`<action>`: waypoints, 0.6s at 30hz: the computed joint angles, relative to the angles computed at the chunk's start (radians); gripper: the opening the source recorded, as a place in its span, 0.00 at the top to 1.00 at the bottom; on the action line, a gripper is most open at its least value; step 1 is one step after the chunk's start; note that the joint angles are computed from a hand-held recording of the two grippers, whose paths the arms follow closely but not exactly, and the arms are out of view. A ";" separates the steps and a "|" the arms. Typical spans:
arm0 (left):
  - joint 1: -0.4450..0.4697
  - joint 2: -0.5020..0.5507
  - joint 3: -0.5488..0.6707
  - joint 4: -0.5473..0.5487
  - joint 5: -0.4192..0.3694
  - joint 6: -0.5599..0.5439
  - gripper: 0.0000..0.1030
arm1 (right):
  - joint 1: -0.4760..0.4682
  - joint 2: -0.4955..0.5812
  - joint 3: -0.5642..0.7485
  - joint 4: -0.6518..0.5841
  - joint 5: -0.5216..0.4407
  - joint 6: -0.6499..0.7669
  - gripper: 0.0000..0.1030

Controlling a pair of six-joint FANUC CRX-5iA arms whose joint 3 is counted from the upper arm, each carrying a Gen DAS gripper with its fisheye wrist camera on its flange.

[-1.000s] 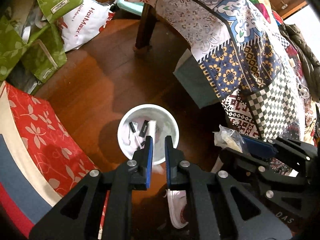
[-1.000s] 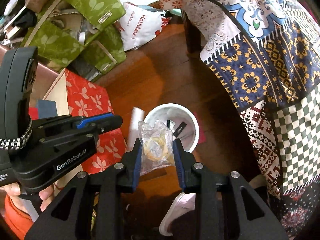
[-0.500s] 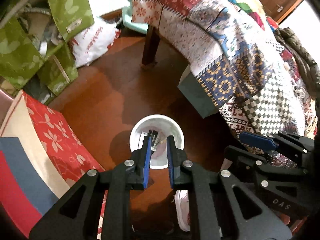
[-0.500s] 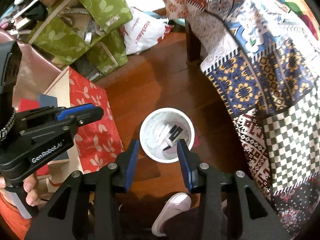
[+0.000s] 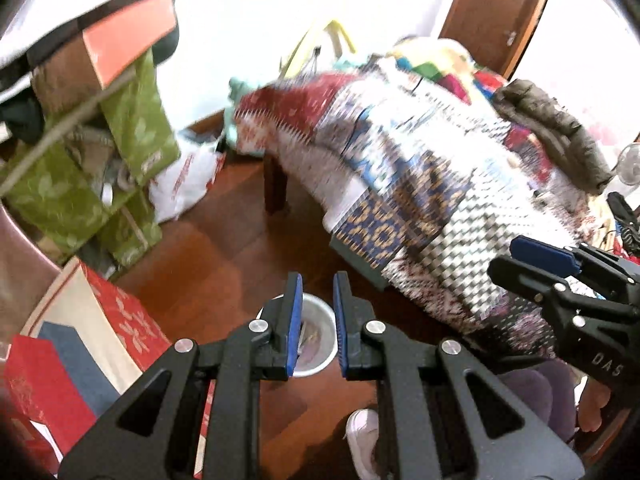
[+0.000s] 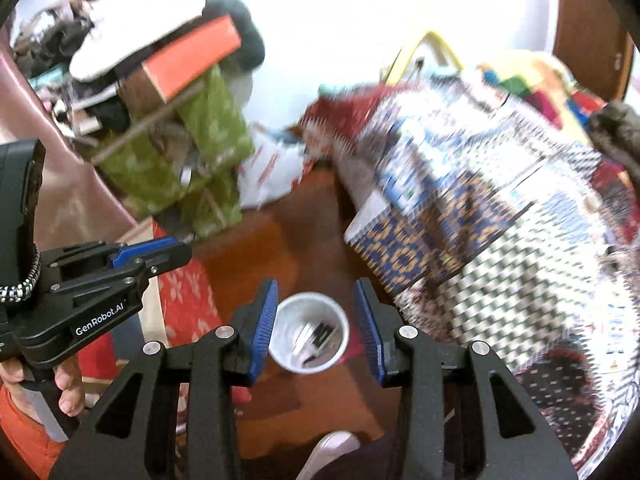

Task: Collect trash
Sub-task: 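Move both tools back up over the items on the quilt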

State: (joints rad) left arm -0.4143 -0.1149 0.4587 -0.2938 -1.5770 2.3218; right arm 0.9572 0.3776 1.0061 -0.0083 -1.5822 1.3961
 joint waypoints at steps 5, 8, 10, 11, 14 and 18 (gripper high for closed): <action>-0.140 0.081 0.194 -0.162 -0.066 0.024 0.88 | 0.000 -0.098 -0.079 0.078 0.104 -0.013 0.65; -0.198 0.130 0.297 -0.215 -0.076 0.015 0.88 | -0.016 -0.133 -0.096 0.092 0.138 -0.019 0.65; -0.226 0.165 0.361 -0.236 -0.077 0.005 0.88 | -0.031 -0.157 -0.106 0.106 0.161 -0.027 0.65; -0.242 0.186 0.400 -0.251 -0.077 -0.005 0.88 | -0.038 -0.167 -0.112 0.116 0.171 -0.029 0.65; -0.281 0.264 0.529 -0.292 -0.091 -0.051 0.87 | -0.057 -0.198 -0.142 0.158 0.214 -0.036 0.65; -0.295 0.376 0.698 -0.288 -0.092 -0.113 0.73 | -0.110 -0.229 -0.166 0.183 0.250 -0.039 0.65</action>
State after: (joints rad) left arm -0.7096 0.2611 1.1562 -0.5821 -1.6693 2.2085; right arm 0.8472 0.1485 0.8400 0.1749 -1.3318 1.3573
